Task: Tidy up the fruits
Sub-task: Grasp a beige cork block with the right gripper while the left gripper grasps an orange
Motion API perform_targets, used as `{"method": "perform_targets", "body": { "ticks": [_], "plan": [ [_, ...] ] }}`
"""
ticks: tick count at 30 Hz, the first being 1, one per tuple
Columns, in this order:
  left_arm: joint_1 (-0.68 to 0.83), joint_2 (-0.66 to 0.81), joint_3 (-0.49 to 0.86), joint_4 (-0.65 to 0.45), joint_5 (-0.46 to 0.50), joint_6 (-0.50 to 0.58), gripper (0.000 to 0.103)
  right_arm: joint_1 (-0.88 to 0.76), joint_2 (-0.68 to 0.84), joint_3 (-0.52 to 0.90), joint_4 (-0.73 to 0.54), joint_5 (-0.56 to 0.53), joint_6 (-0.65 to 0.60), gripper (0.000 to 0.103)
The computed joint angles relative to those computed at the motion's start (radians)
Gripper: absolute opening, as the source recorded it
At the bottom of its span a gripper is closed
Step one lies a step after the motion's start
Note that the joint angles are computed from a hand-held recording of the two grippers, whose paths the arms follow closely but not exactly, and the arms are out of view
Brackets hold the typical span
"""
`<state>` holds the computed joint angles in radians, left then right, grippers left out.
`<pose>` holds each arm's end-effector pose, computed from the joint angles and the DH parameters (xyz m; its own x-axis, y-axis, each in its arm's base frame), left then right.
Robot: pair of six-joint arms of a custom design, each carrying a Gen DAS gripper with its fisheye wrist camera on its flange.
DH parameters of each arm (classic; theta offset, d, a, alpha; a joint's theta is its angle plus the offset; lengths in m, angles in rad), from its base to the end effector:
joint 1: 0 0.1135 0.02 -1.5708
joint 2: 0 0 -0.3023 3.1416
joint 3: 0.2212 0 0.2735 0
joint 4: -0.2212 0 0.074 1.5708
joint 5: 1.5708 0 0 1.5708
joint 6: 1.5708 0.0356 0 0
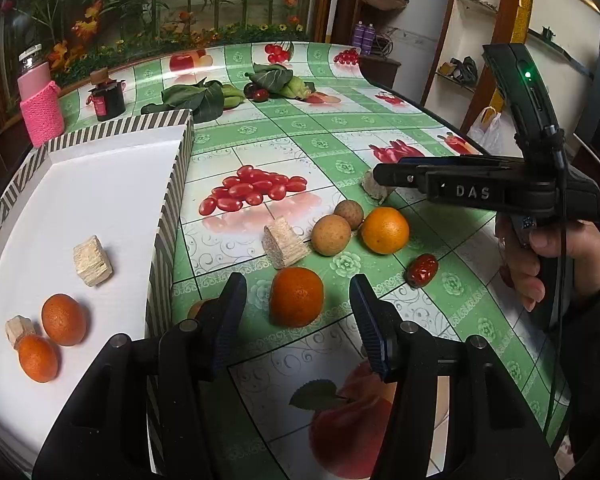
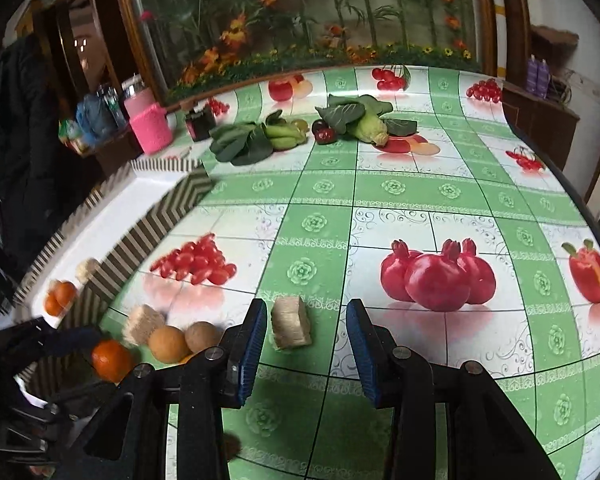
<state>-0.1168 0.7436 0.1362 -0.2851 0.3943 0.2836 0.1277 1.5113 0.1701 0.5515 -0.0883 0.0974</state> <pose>0.1155 -0.0273 0.1319 -0.6453 0.3358 -0.6861 0.5495 0.8280 -0.1116 0.1962 0.0284 0.0914 -0.7193 0.0053 -0.6946 -0.1190 0.9842 0.1308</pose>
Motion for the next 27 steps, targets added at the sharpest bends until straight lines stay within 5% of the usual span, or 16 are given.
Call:
{"method": "perform_targets", "body": {
  "ticks": [6, 11, 21, 27],
  "plan": [
    [-0.010, 0.003, 0.000, 0.005, -0.001, -0.007, 0.053, 0.050, 0.061, 0.027, 0.005, 0.054, -0.011, 0.039],
    [-0.029, 0.017, 0.001, 0.016, -0.029, -0.021, 0.053, 0.062, 0.092, 0.037, 0.005, 0.055, -0.016, 0.017],
    [-0.041, 0.044, 0.004, 0.035, -0.042, -0.018, 0.026, 0.086, 0.084, 0.019, 0.039, 0.081, 0.007, 0.017],
    [0.017, 0.028, 0.005, 0.016, 0.018, 0.011, 0.025, 0.082, 0.064, 0.005, 0.053, 0.079, 0.010, 0.017]
  ]
}}
